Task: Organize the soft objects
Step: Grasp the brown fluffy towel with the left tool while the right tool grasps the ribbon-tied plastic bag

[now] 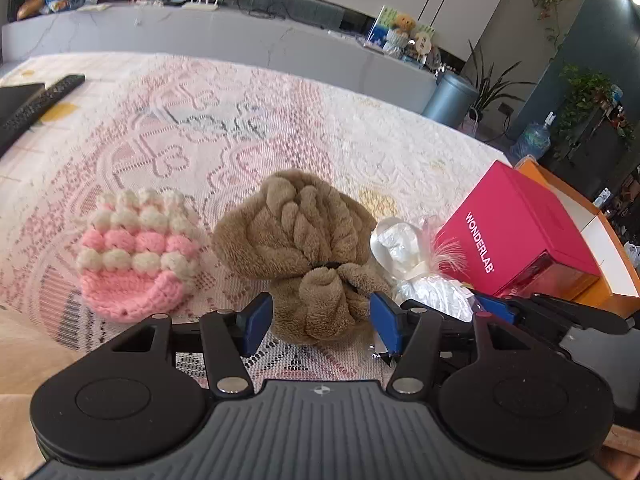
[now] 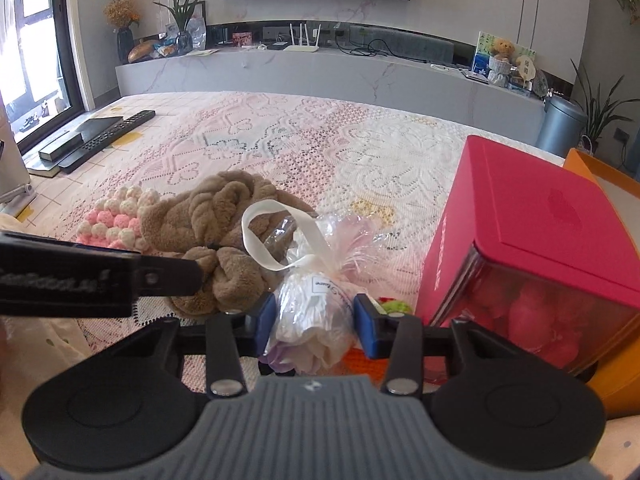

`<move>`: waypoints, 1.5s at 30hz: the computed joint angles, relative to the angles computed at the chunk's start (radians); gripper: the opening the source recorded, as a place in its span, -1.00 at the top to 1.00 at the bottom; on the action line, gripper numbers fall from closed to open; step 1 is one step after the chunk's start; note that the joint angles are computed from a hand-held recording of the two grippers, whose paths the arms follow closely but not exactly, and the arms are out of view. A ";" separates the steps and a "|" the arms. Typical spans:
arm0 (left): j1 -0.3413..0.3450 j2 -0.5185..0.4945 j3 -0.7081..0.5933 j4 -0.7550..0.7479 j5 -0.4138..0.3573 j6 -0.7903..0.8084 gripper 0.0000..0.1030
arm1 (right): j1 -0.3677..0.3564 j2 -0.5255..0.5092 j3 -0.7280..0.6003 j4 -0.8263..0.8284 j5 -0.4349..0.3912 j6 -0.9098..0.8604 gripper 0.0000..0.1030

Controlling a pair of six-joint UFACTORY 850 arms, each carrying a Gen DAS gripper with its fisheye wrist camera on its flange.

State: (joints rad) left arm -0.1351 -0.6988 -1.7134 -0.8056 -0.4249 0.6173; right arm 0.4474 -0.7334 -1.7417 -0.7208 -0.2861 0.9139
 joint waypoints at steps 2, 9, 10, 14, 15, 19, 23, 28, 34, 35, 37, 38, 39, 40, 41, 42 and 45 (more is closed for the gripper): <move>-0.001 -0.025 -0.032 0.040 -0.021 -0.070 -0.29 | -0.002 0.004 0.009 -0.003 0.012 0.014 0.15; -0.004 -0.059 -0.066 0.029 -0.023 -0.108 -0.42 | 0.000 0.004 0.014 -0.043 0.022 0.051 0.11; -0.003 -0.069 -0.079 0.034 -0.035 -0.121 -0.42 | 0.001 0.006 0.018 -0.050 0.024 0.058 0.11; -0.001 -0.080 -0.089 0.019 -0.043 -0.123 -0.37 | 0.001 0.005 0.019 -0.042 0.029 0.049 0.11; -0.003 -0.079 -0.088 0.025 -0.039 -0.125 -0.28 | 0.001 0.006 0.021 -0.048 0.030 0.053 0.11; -0.016 -0.072 -0.081 0.108 -0.014 -0.170 0.08 | 0.002 0.008 0.027 -0.070 0.037 0.071 0.11; -0.021 -0.067 -0.077 0.145 0.002 -0.192 0.29 | 0.005 0.007 0.029 -0.072 0.042 0.064 0.11; -0.029 -0.039 -0.040 0.158 0.050 -0.175 0.49 | 0.006 0.012 0.039 -0.119 0.044 0.115 0.20; -0.032 0.020 0.032 0.164 0.121 -0.171 0.58 | 0.014 0.044 0.078 -0.325 0.055 0.312 0.27; -0.031 0.034 0.048 0.149 0.135 -0.155 0.59 | 0.014 0.051 0.086 -0.365 0.060 0.353 0.28; -0.031 0.055 0.075 0.150 0.156 -0.153 0.60 | 0.014 0.063 0.096 -0.413 0.068 0.406 0.28; -0.030 0.065 0.087 0.152 0.164 -0.155 0.61 | 0.014 0.067 0.099 -0.432 0.069 0.429 0.28; -0.028 0.075 0.099 0.145 0.170 -0.152 0.61 | 0.015 0.073 0.104 -0.453 0.070 0.455 0.28; -0.027 0.085 0.110 0.120 0.177 -0.131 0.62 | 0.014 0.079 0.109 -0.464 0.074 0.471 0.28; -0.025 0.097 0.125 0.078 0.186 -0.091 0.63 | 0.013 0.085 0.114 -0.479 0.078 0.491 0.28; -0.024 0.110 0.140 0.041 0.195 -0.053 0.64 | 0.014 0.092 0.120 -0.504 0.082 0.524 0.28; -0.020 0.145 0.182 -0.112 0.216 0.101 0.66 | 0.015 0.115 0.142 -0.586 0.084 0.620 0.28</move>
State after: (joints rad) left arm -0.1552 -0.5535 -1.5311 -0.9180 -0.2085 0.7183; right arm 0.4623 -0.6182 -1.6001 -1.3066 -0.2018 1.5336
